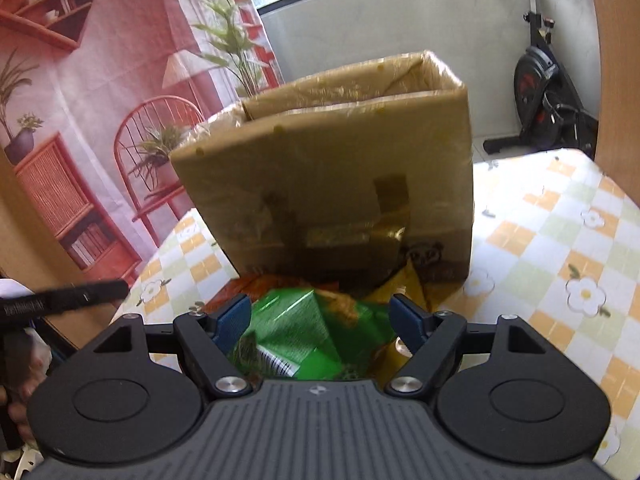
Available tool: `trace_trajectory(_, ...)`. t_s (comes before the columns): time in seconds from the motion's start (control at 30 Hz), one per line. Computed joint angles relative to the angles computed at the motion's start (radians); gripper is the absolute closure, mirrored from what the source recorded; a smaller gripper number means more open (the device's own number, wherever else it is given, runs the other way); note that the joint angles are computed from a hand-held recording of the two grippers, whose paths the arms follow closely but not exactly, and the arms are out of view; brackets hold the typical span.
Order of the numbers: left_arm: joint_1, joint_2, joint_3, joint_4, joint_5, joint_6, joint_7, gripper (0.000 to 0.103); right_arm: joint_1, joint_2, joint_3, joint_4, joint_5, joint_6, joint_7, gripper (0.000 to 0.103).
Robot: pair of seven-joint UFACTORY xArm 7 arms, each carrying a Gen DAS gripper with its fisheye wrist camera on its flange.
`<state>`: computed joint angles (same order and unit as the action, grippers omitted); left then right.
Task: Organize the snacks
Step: 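Grasp green chip bag with right gripper while left gripper approaches orange bag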
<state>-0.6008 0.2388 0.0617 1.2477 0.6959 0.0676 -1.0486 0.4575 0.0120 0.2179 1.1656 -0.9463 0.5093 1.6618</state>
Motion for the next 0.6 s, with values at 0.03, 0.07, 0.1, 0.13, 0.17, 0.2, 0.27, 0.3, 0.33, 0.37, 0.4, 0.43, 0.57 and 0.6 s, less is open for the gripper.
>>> trace_trajectory(0.03, -0.010, -0.003, 0.016, -0.010, 0.017, -0.013, -0.024, 0.021, 0.002, 0.007, 0.002, 0.006, 0.010, 0.005, 0.002, 0.024)
trace_trajectory(0.07, -0.017, -0.007, 0.030, -0.020, 0.030, -0.024, -0.044, 0.021, 0.004, 0.013, 0.002, 0.011, 0.020, 0.011, 0.005, 0.024)
trace_trajectory(0.1, -0.034, -0.010, 0.051, -0.029, 0.056, -0.032, -0.075, 0.021, 0.008, 0.020, 0.002, 0.017, 0.031, 0.019, 0.008, 0.024)
trace_trajectory(0.13, -0.036, -0.013, 0.060, -0.032, 0.071, -0.035, -0.089, 0.021, 0.012, 0.028, 0.001, 0.024, 0.038, 0.021, 0.016, 0.023)
trace_trajectory(0.17, -0.049, -0.014, 0.076, -0.032, 0.098, -0.035, -0.117, 0.021, 0.016, 0.035, -0.001, 0.030, 0.046, 0.025, 0.021, 0.022)
trace_trajectory(0.2, -0.060, -0.015, 0.092, -0.033, 0.132, -0.036, -0.151, 0.021, 0.021, 0.046, -0.003, 0.042, 0.056, 0.035, 0.023, 0.019)
trace_trajectory(0.27, -0.088, -0.022, 0.123, -0.038, 0.221, -0.036, -0.249, 0.021, 0.034, 0.058, -0.008, 0.059, 0.070, 0.064, 0.042, 0.016)
trace_trajectory(0.3, -0.084, -0.020, 0.122, -0.036, 0.242, -0.039, -0.276, 0.021, 0.039, 0.059, -0.012, 0.058, 0.072, 0.067, 0.058, 0.015)
trace_trajectory(0.33, -0.075, -0.019, 0.116, -0.036, 0.255, -0.042, -0.293, 0.021, 0.041, 0.058, -0.016, 0.055, 0.076, 0.065, 0.074, 0.013)
trace_trajectory(0.37, -0.069, -0.014, 0.109, -0.030, 0.269, -0.041, -0.312, 0.021, 0.042, 0.057, -0.019, 0.051, 0.083, 0.062, 0.088, 0.012)
trace_trajectory(0.4, -0.059, -0.013, 0.099, -0.030, 0.279, -0.042, -0.323, 0.021, 0.042, 0.057, -0.022, 0.047, 0.094, 0.058, 0.100, 0.011)
trace_trajectory(0.43, -0.049, -0.012, 0.088, -0.031, 0.285, -0.043, -0.329, 0.021, 0.041, 0.057, -0.025, 0.042, 0.103, 0.045, 0.110, 0.011)
trace_trajectory(0.57, -0.028, -0.010, 0.064, -0.035, 0.306, -0.048, -0.347, 0.021, 0.042, 0.069, -0.032, 0.042, 0.108, 0.015, 0.146, 0.011)
trace_trajectory(0.6, -0.025, -0.009, 0.061, -0.035, 0.309, -0.049, -0.349, 0.021, 0.043, 0.074, -0.034, 0.045, 0.108, 0.010, 0.147, 0.011)
